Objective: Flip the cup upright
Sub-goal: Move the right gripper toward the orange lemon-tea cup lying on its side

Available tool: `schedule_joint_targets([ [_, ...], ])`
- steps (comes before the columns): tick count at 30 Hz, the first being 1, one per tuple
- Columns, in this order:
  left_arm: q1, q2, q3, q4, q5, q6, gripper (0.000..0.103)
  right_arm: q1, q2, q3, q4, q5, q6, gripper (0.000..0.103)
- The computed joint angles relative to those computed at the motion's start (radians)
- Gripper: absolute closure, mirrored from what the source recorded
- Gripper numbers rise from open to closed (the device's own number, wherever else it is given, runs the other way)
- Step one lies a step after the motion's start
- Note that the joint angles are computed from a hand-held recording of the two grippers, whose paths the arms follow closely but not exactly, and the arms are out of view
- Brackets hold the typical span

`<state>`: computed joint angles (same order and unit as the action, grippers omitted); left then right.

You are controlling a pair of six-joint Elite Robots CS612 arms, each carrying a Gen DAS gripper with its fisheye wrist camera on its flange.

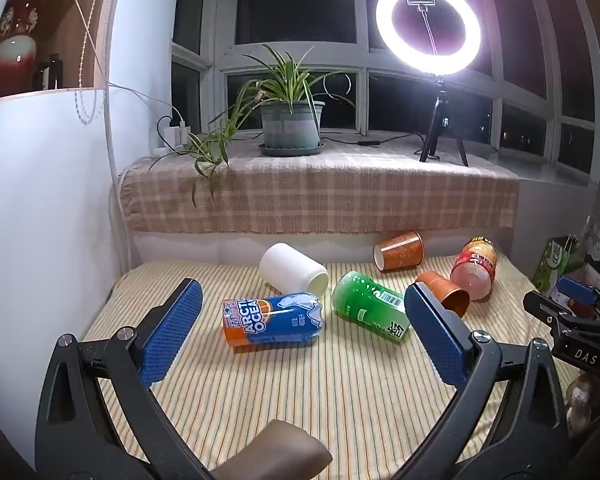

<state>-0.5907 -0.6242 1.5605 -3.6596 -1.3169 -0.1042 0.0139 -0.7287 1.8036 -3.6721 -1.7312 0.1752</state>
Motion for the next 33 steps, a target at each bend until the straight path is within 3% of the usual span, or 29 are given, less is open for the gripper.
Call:
schedule_joint_targets([
  [5, 0.003, -0.007, 0.019, -0.062, -0.007, -0.006, 0.0, 0.002, 0.005, -0.005, -0.018, -0.009, -0.003, 0.021],
  [11, -0.003, -0.017, 0.024, -0.045, 0.009, -0.02, 0.0, -0.009, -0.027, 0.001, -0.021, -0.016, -0.028, 0.018],
  [13, 0.006, -0.016, 0.025, -0.049, -0.004, -0.023, 0.0, 0.006, -0.023, -0.007, -0.036, -0.048, -0.039, 0.018],
  [33, 0.018, -0.026, 0.034, -0.049, -0.016, -0.027, 0.0, 0.019, -0.008, -0.014, -0.073, -0.081, -0.032, 0.018],
])
